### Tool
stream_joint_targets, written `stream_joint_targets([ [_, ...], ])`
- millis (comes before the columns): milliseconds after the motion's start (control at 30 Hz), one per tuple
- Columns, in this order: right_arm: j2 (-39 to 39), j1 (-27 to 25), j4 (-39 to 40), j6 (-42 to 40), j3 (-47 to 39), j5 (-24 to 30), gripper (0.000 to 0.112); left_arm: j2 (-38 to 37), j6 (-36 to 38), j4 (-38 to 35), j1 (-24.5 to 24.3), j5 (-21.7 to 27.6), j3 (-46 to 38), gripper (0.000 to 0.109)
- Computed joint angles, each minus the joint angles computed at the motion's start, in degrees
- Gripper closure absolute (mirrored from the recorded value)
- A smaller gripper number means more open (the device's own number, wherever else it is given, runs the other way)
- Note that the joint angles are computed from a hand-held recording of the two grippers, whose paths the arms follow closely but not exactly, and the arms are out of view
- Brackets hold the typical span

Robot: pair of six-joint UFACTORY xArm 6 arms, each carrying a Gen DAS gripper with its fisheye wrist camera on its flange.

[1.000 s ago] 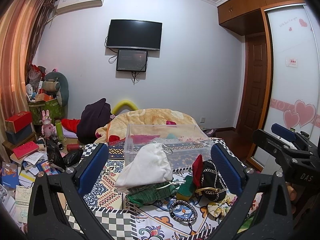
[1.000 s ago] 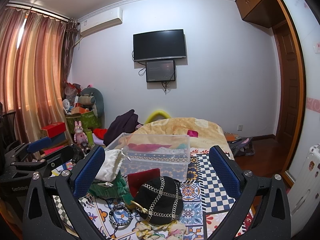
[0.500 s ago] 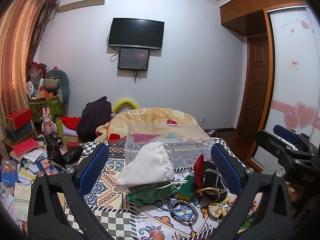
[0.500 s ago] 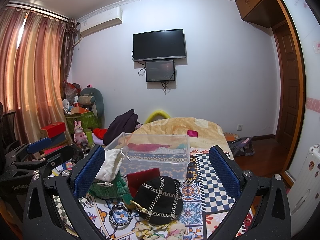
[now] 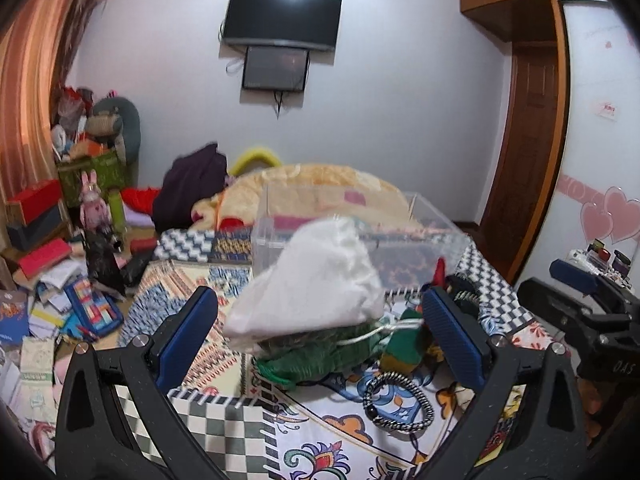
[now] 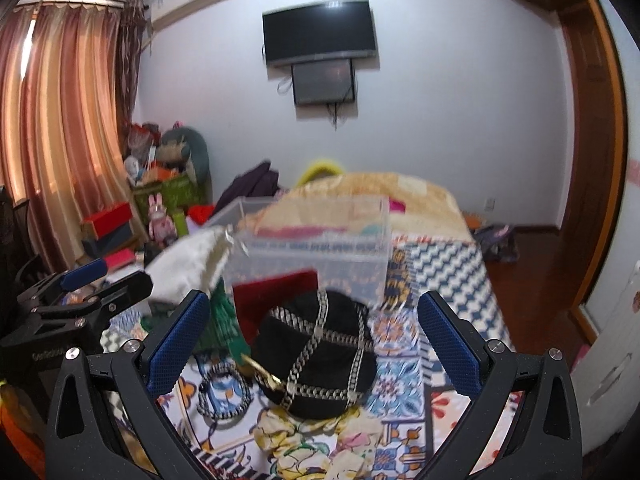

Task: Organize soft objects
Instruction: 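Grasp the white drawstring pouch with the left tool while the right tool grasps the black chained cap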

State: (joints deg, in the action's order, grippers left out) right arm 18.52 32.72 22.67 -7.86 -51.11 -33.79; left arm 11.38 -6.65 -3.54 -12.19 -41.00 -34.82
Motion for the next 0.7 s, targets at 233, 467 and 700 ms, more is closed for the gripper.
stream_joint_targets([
  [233, 2.3, -4.6, -14.9, 12.5, -1.2, 7.6, 0.026, 4.5, -2.8, 3.1, 1.9, 4.2, -4.3, 0.014],
  [467, 3.0, -7.0, -24.5, 20.4, -2.7, 11.0, 0.038, 4.4, -5.5, 8.6, 3.4, 4.5, -6.7, 0.014],
  [700, 4.0, -9.2, -32.2, 26.8, -4.5, 12.3, 0.054, 5.2, -3.1, 6.8, 2.8, 13.1, -12.2, 0.014],
])
